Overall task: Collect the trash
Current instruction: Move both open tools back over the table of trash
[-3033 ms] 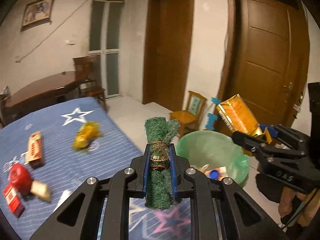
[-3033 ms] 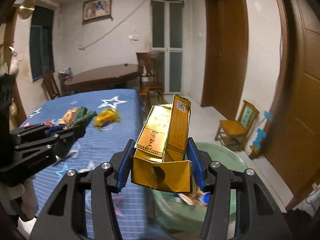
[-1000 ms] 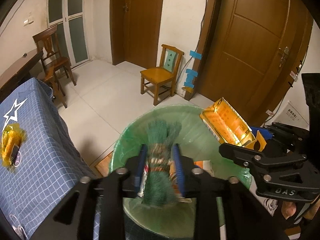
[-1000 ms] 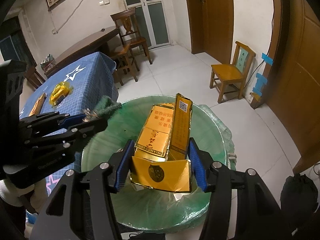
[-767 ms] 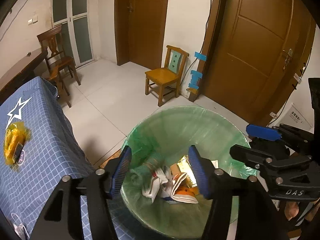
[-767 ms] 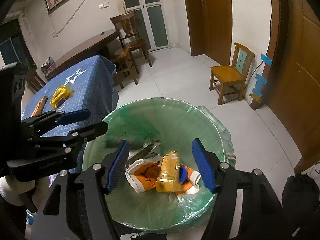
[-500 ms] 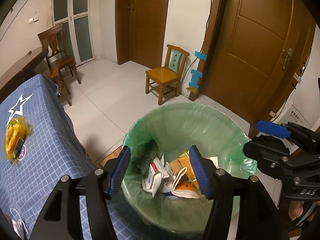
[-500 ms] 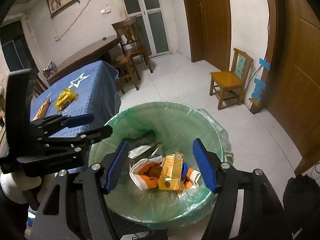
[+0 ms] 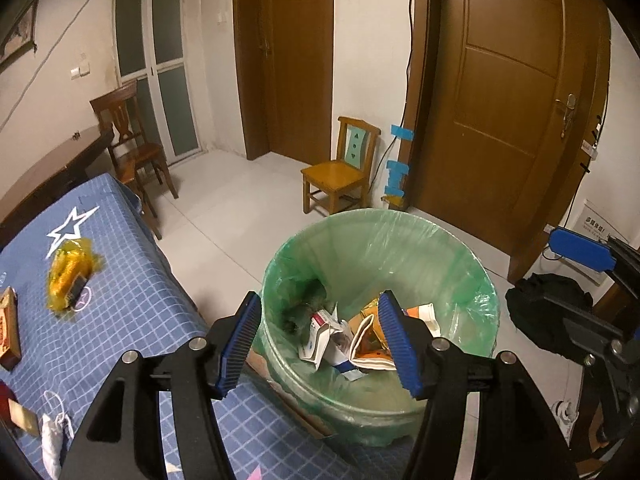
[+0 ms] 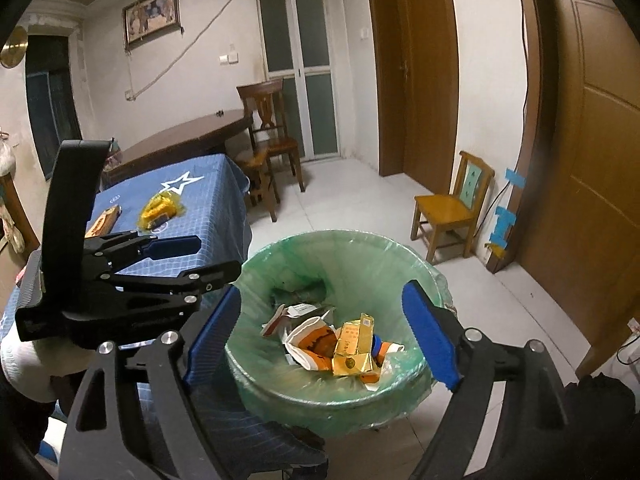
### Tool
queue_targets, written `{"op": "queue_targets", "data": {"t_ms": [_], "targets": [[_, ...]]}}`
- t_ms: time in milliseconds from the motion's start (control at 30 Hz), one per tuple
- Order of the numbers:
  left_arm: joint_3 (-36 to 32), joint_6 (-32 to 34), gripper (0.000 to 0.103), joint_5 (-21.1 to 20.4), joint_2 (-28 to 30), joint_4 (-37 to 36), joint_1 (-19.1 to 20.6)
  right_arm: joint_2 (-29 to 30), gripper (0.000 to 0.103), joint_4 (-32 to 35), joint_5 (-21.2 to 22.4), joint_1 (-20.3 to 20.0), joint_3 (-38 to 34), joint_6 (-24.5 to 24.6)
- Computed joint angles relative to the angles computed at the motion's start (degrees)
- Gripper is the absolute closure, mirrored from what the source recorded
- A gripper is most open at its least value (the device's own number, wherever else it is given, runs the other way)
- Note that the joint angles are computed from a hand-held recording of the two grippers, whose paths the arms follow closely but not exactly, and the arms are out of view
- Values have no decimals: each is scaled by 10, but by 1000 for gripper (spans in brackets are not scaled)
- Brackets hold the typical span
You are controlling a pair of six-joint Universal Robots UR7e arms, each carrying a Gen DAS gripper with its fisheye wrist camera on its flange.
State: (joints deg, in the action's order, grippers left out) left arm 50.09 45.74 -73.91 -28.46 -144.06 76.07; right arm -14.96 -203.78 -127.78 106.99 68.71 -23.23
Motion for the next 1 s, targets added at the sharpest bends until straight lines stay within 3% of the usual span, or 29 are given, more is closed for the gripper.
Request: {"op": "queue_targets", "data": {"t_ms": [733, 900, 1000], "targets": [[144, 18, 41, -13, -96, -69, 0, 4, 18, -81, -1, 36, 55, 8], [168, 15, 38, -11, -147, -69, 38, 31, 16, -17, 58, 43, 26, 18], [136, -7, 38, 8, -165, -61, 77, 65, 16, 72, 99, 40, -38, 28]]}}
